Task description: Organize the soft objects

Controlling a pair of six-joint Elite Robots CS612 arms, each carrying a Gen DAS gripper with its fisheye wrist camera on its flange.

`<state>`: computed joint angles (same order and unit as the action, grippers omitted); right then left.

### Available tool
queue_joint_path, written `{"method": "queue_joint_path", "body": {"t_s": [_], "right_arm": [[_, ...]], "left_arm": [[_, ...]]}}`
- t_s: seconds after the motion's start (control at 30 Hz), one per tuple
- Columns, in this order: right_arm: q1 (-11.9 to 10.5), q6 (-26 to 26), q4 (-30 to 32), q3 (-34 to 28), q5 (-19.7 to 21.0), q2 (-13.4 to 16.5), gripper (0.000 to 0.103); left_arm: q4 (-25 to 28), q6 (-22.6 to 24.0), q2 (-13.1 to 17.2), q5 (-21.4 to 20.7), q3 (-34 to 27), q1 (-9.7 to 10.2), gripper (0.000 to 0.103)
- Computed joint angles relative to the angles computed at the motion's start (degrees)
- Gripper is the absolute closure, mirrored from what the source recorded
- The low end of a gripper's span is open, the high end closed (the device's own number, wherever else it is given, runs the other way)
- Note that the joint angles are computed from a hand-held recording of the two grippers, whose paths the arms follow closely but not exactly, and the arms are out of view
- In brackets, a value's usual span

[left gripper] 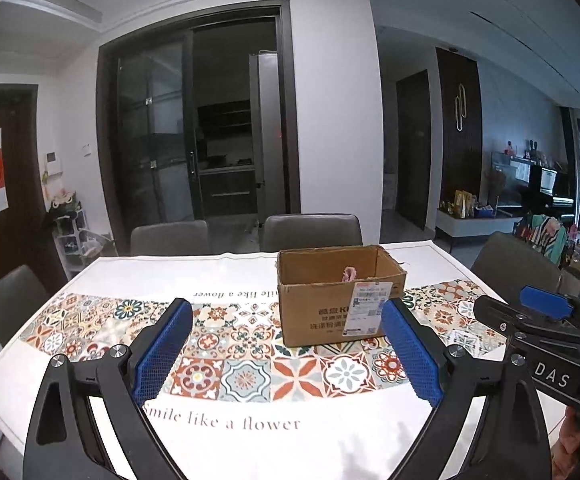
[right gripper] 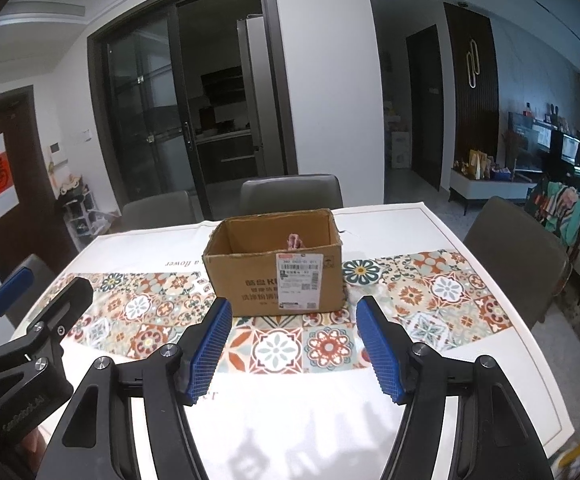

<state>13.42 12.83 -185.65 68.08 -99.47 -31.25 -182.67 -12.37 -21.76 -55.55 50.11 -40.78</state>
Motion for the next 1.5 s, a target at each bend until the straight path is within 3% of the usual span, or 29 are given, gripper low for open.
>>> {"method": "queue_joint_path", "body": {"t_s": [0.4,0.7,0.8,1.5], "right_arm": [[-0.61,-1.15,-5.67,8.46,1.39,-3.84,0.037],[-0.83,-1.8,-9.34,11.87,2.05,-5.28,0.037],[-0.9,-1.94,-10.13,12.71,2.4,-5.61,0.037],[-0.81,-2.08,-12.5,15.48,2.62,-6.7,0.037]], "left_arm": [[-3.0,-2.47,-3.41,3.37,7.34,-2.5,0.005],[-6.7,-1.54,-4.87,5.78,10.68,-3.78,0.005],[-7.68,-1.46,-5.27,6.62,11.66,-4.16,0.0],[-8.5,-1.5,-6.21,6.91,13.64,-4.68,0.0]]}}
